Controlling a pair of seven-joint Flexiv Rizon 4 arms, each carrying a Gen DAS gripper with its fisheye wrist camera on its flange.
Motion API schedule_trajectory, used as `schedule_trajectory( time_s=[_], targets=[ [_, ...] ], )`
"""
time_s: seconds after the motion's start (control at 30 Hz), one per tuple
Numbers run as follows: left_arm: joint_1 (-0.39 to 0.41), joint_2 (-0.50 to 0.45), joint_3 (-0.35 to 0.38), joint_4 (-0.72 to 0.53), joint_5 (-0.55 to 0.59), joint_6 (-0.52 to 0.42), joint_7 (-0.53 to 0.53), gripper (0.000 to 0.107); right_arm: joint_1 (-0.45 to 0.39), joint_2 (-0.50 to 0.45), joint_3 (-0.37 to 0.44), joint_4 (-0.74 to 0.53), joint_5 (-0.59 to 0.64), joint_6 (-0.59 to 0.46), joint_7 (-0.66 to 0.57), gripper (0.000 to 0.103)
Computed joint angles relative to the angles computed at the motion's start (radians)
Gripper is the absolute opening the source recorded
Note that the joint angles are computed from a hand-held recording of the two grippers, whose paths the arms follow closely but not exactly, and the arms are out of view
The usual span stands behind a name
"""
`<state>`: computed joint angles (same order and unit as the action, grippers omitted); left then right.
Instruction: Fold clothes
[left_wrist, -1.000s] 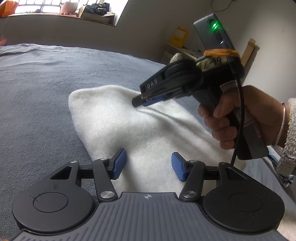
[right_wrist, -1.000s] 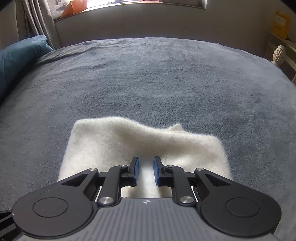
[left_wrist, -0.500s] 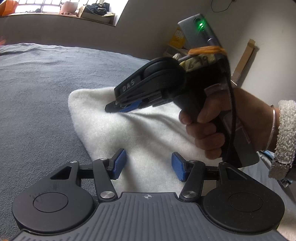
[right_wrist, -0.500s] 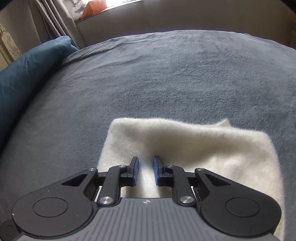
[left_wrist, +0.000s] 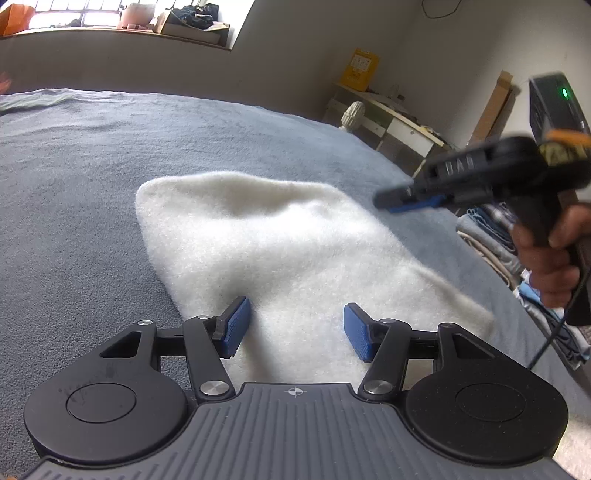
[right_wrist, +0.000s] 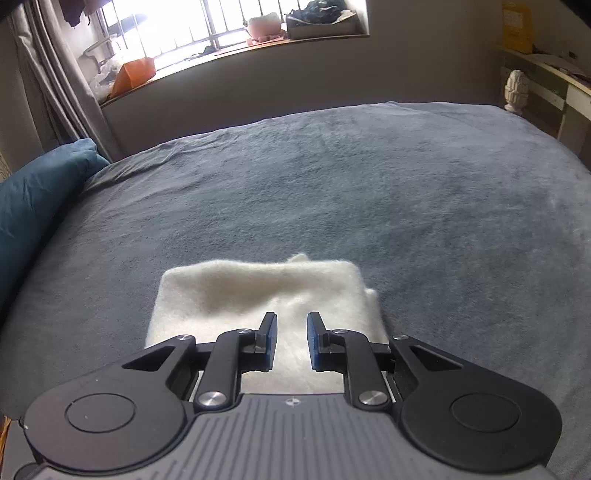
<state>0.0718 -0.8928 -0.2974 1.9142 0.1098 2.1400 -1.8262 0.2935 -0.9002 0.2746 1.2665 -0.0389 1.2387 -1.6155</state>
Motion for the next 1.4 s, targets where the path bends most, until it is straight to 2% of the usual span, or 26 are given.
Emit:
schedule_trajectory(
  time_s=[0.1,0.17,0.23,0.4,0.53,0.63,0.7,0.73,0.83,0.97,1.07,1.1,1.17,1.2,1.4],
  targets=[
    [-0.012,0.02,0.009,-0.003,-0.015,-0.043,0.014,0.057,0.047,-0.005,-0.091,0.033,-0.059,-0.068,0.049,0.018],
    [-0.023,0.038,0.02,-0.006,-0.026,-0.071,0.034,0.058,0.048,-0.013,-0.1,0.066,-0.073,-0.004,0.049,0.018],
    [-0.033,0.053,0.028,0.008,-0.044,-0.063,0.035,0.058,0.044,-0.007,-0.096,0.066,-0.068,-0.004,0.087,0.018],
    [-0.115,0.118,0.089,0.047,-0.118,-0.076,0.052,0.058,-0.001,0.062,-0.043,0.164,-0.068,0.078,0.056,0.018],
    [-0.184,0.156,0.128,0.052,-0.179,-0.175,0.095,0.058,-0.072,0.113,0.054,0.236,-0.03,0.1,-0.011,0.018],
    [-0.321,0.157,0.246,0.026,-0.272,-0.275,0.148,0.058,-0.099,0.124,0.09,0.266,-0.001,0.089,-0.049,0.018],
    [-0.426,0.153,0.346,0.006,-0.321,-0.309,0.181,0.058,-0.055,0.112,0.027,0.27,-0.015,0.063,-0.013,0.018],
    [-0.452,0.153,0.37,-0.001,-0.342,-0.33,0.189,0.059,-0.046,0.099,0.014,0.27,-0.019,0.066,-0.007,0.016],
    [-0.515,0.153,0.432,-0.016,-0.386,-0.375,0.193,0.06,-0.066,0.085,0.04,0.263,-0.001,0.081,-0.007,0.017],
    [-0.571,0.148,0.49,-0.033,-0.408,-0.413,0.179,0.063,-0.12,0.121,0.093,0.273,0.038,0.06,-0.037,0.017],
    [-0.612,0.14,0.537,-0.052,-0.405,-0.444,0.164,0.064,-0.173,0.143,0.149,0.279,0.082,0.005,-0.105,0.018],
    [-0.623,0.136,0.551,-0.058,-0.401,-0.453,0.158,0.065,-0.163,0.151,0.133,0.29,0.08,0.0,-0.115,0.018],
    [-0.623,0.137,0.554,-0.062,-0.388,-0.462,0.147,0.065,-0.091,0.16,0.037,0.326,0.034,0.012,-0.095,0.018],
    [-0.62,0.138,0.552,-0.064,-0.38,-0.465,0.144,0.065,-0.075,0.154,0.014,0.333,0.022,0.018,-0.086,0.018],
    [-0.617,0.139,0.556,-0.07,-0.346,-0.477,0.12,0.065,-0.069,0.133,0.004,0.348,0.011,0.051,-0.056,0.018]
  ],
)
